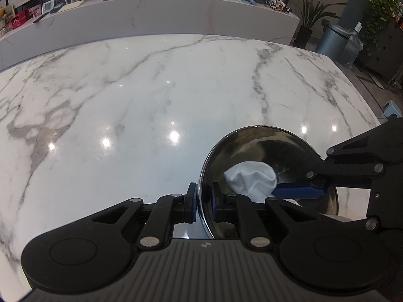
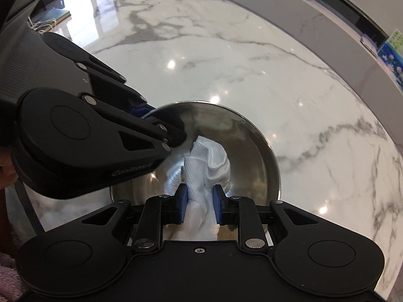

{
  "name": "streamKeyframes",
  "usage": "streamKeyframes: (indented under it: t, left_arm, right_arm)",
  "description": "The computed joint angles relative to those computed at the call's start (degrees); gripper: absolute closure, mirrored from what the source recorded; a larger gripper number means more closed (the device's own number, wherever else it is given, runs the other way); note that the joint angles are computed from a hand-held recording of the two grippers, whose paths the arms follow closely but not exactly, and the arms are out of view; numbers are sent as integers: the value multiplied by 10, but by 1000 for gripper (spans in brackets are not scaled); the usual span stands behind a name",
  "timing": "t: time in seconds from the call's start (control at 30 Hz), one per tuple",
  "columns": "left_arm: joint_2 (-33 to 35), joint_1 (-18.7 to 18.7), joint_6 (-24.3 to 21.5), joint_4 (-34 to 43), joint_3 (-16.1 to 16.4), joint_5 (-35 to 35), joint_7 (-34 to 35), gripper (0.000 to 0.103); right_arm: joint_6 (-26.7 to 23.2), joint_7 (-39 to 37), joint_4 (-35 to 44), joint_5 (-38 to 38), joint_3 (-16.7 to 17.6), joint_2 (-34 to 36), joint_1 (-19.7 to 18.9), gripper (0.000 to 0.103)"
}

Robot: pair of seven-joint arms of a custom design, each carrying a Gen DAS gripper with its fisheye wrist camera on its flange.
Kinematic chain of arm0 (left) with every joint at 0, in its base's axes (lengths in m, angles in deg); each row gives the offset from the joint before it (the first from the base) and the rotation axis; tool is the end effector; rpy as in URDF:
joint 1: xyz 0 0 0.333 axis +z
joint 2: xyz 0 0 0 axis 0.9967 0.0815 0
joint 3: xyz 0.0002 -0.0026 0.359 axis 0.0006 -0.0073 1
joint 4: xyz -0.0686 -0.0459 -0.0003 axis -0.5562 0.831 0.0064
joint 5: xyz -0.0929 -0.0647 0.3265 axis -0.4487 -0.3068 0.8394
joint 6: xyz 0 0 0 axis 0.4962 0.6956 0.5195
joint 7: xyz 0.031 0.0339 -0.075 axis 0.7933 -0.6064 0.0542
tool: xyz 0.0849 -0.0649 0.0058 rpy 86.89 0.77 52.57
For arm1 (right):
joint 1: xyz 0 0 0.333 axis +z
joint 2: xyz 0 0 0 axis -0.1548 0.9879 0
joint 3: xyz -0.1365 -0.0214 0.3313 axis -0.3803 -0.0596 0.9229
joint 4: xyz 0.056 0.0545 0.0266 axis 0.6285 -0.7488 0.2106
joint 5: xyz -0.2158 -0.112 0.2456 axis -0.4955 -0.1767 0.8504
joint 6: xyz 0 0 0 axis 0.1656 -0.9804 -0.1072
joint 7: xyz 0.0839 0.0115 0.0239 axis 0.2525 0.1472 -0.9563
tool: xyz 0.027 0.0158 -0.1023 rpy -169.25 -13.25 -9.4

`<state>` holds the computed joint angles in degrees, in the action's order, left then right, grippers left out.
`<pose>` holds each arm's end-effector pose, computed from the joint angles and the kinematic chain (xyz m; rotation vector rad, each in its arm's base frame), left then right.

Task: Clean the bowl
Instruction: 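Scrub the bowl bottom with the towel in the right gripper while the left gripper steadies the rim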

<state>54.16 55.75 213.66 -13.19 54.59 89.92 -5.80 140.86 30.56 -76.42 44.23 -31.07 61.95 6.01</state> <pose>0.6915 -0.4321 0.4482 -1.9322 1.9954 -0.7035 0.7243 0.2174 0.4793 -2.6726 0.8431 -0.2982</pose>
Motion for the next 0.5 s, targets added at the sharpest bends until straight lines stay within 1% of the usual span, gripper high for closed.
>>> streamKeyframes:
  t: [0.07, 0.2, 0.27, 0.37, 0.43, 0.5]
  left_arm:
    - [1, -1, -2, 2, 1, 1, 0, 94]
    - [-2, -1, -3, -2, 0, 1, 1, 93]
    - [2, -4, -11, 8, 2, 2, 2, 92]
    - [10, -7, -24, 26, 5, 3, 4, 92]
    - [14, -9, -31, 35, 6, 3, 4, 93]
    - [12, -7, -27, 30, 4, 0, 1, 93]
  right_arm:
    - [11, 8, -10, -6, -6, -5, 5, 85]
    - [54, 44, -38, -26, -21, -15, 16, 86]
    - [75, 63, -54, -36, -26, -21, 20, 87]
    - [119, 74, -90, -48, -28, -36, 24, 92]
    - [143, 82, -107, -55, -29, -42, 27, 92]
    - [169, 89, -128, -59, -29, -51, 27, 93]
